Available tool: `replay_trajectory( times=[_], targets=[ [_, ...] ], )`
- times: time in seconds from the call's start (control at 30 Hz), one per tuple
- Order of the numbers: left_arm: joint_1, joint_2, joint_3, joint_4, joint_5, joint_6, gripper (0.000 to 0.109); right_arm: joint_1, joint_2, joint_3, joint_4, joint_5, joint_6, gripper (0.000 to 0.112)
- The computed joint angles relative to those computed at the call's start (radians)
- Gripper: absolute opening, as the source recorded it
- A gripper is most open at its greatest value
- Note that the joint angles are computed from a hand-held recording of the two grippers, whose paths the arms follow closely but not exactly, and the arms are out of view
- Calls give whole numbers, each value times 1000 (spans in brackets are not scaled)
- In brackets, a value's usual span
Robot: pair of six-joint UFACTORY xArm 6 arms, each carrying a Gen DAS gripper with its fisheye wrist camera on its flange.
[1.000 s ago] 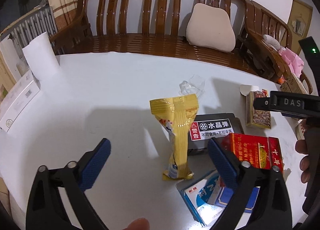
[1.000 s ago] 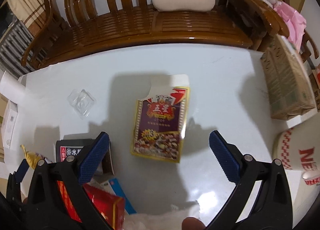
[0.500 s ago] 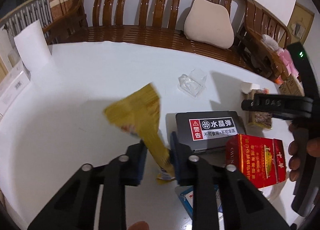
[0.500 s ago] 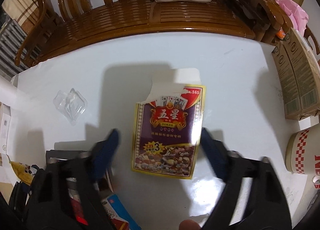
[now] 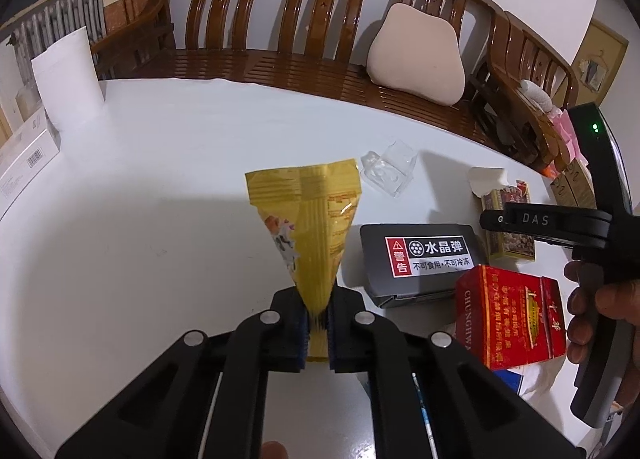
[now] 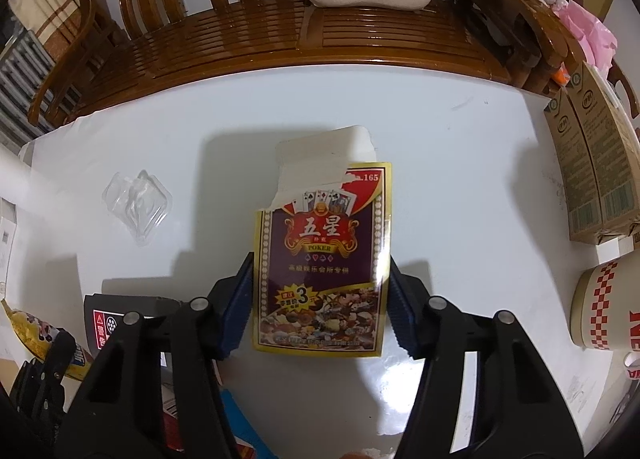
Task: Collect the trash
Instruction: 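Lift the wrapper and card box and carry both down over the white bag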
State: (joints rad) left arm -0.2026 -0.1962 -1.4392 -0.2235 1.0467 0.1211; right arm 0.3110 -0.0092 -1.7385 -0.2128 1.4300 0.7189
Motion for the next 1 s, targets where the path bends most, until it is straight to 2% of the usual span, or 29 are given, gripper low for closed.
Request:
replay_trajectory(
  times=[0.43, 0.77, 1.0],
  targets=[
    [-5, -26, -41, 7, 25, -5, 7, 29, -3, -97, -31, 20, 0, 57],
    [-19, -74, -99, 37, 72, -19, 7, 96, -25, -206, -66, 74, 10, 57],
    [-28, -141, -89, 23, 103, -6, 7, 153, -70, -237, -91, 112, 38, 57]
  ],
)
